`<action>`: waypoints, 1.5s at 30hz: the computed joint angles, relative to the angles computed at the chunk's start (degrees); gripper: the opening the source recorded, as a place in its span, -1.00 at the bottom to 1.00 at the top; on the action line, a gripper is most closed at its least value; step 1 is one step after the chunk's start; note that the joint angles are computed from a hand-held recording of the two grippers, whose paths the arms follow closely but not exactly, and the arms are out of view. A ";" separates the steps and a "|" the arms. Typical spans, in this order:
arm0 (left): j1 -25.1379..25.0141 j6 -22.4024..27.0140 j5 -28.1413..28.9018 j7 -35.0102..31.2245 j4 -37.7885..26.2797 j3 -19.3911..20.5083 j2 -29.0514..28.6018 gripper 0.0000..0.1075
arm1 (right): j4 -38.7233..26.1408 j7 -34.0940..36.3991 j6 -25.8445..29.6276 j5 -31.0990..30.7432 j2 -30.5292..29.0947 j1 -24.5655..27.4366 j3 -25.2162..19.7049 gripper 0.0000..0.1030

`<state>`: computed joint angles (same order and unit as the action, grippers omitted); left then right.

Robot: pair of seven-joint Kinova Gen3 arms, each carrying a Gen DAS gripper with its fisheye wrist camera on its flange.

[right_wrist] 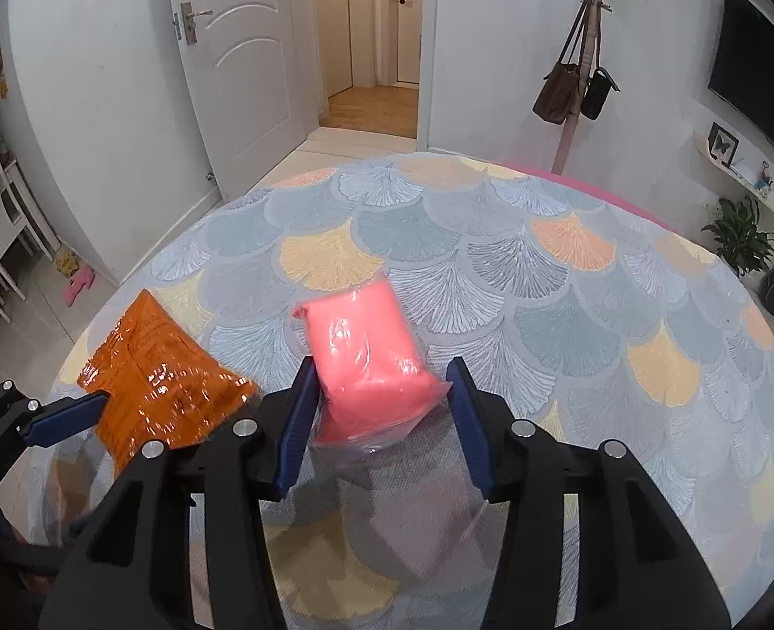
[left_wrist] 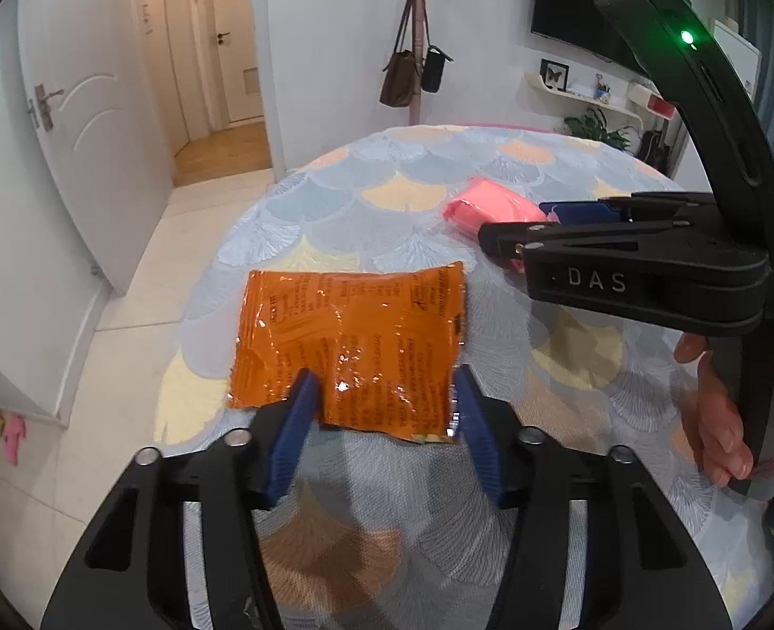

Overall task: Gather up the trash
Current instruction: 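Grasp the orange snack bag with the left tool while the right tool grasps the pink packet, then carry snack bag and pink packet over the blue basket and open both tools to drop them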

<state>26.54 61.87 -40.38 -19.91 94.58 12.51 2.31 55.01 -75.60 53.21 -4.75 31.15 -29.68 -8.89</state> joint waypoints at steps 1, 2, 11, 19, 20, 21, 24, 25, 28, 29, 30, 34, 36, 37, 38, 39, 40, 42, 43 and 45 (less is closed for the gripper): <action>-0.17 -0.69 0.29 0.28 0.52 -0.15 -0.48 -0.14 | 0.59 0.00 -0.68 -0.22 -0.31 0.24 -0.08 -0.11; -0.30 -0.96 0.37 0.49 0.76 -0.12 -0.73 -0.28 | 0.99 0.10 -1.11 -0.53 -0.53 0.53 -0.25 -0.11; -1.39 -3.67 1.12 0.32 2.22 0.48 -2.24 -0.81 | 7.64 1.14 -6.53 -4.57 -4.36 4.08 -1.69 -0.11; -3.05 -8.57 0.35 3.09 3.71 2.80 -5.18 -0.92 | 16.50 -2.10 -11.40 -4.46 -10.27 5.54 -0.78 -0.11; -3.16 -8.97 0.15 3.18 3.52 3.06 -5.25 -0.92 | 17.63 -3.19 -12.11 -3.74 -11.11 5.29 -0.28 -0.11; -3.07 -8.74 -0.68 3.85 3.18 3.63 -5.19 -0.92 | 19.16 -4.77 -13.14 -2.53 -12.28 4.88 0.43 -0.11; -1.62 -6.86 -4.30 5.49 1.32 5.39 -4.24 -0.92 | 23.13 -6.11 -15.27 -4.16 -15.43 7.41 0.07 -0.11; -0.85 -7.01 -5.50 5.79 0.71 5.84 -4.03 -0.92 | 24.17 -6.32 -15.81 -4.98 -16.29 8.37 -0.06 -0.11; 0.75 -8.29 -6.93 5.13 -0.73 5.96 -3.25 -0.92 | 26.84 -6.89 -17.04 -7.31 -18.92 11.13 0.04 -0.11; 1.23 -9.11 -7.03 4.46 -1.36 5.86 -2.91 -0.92 | 27.85 -6.55 -17.54 -8.91 -19.99 12.61 0.06 -0.11; 1.66 -9.64 -7.25 4.09 -1.79 5.69 -2.62 -0.92 | 28.52 -6.58 -17.94 -9.59 -20.76 13.42 0.29 -0.11; 3.67 -12.79 -7.77 1.06 -5.36 4.77 -0.16 -0.92 | 30.27 -8.27 -19.06 -9.59 -23.70 15.83 2.21 -0.11; 5.23 -13.27 -8.33 -0.03 -7.36 4.15 1.38 -0.92 | 31.07 -11.09 -19.83 -7.28 -25.17 16.33 3.59 -0.11; 6.06 -13.85 -8.38 -0.82 -8.55 3.86 2.26 -0.92 | 31.70 -12.39 -20.44 -6.05 -25.80 16.39 3.93 -0.11; 6.83 -14.69 -8.09 -1.83 -9.71 3.52 3.12 -0.92 | 32.11 -13.49 -20.96 -4.96 -26.37 16.69 4.35 -0.11; 7.62 -15.27 -7.98 -2.41 -10.33 3.10 3.71 -0.92 | 32.68 -14.60 -21.52 -3.84 -27.13 17.08 4.78 -0.11; 8.47 -15.63 -7.83 -3.73 -11.88 2.87 4.91 -0.93 | 33.01 -15.53 -21.95 -2.91 -27.52 17.40 5.03 -0.11; 10.62 -15.08 -8.29 -6.19 -15.53 2.47 7.68 -0.93 | 33.53 -16.53 -22.23 -2.31 -28.29 18.73 5.77 -0.11; 11.98 -14.01 -9.10 -6.82 -17.13 2.08 8.91 -0.93 | 33.51 -16.85 -22.03 -2.44 -28.41 19.46 6.12 -0.11; 15.07 -12.12 -10.87 -9.29 -21.44 1.26 12.15 -0.93 | 33.55 -17.60 -21.85 -2.83 -28.53 21.08 6.96 -0.11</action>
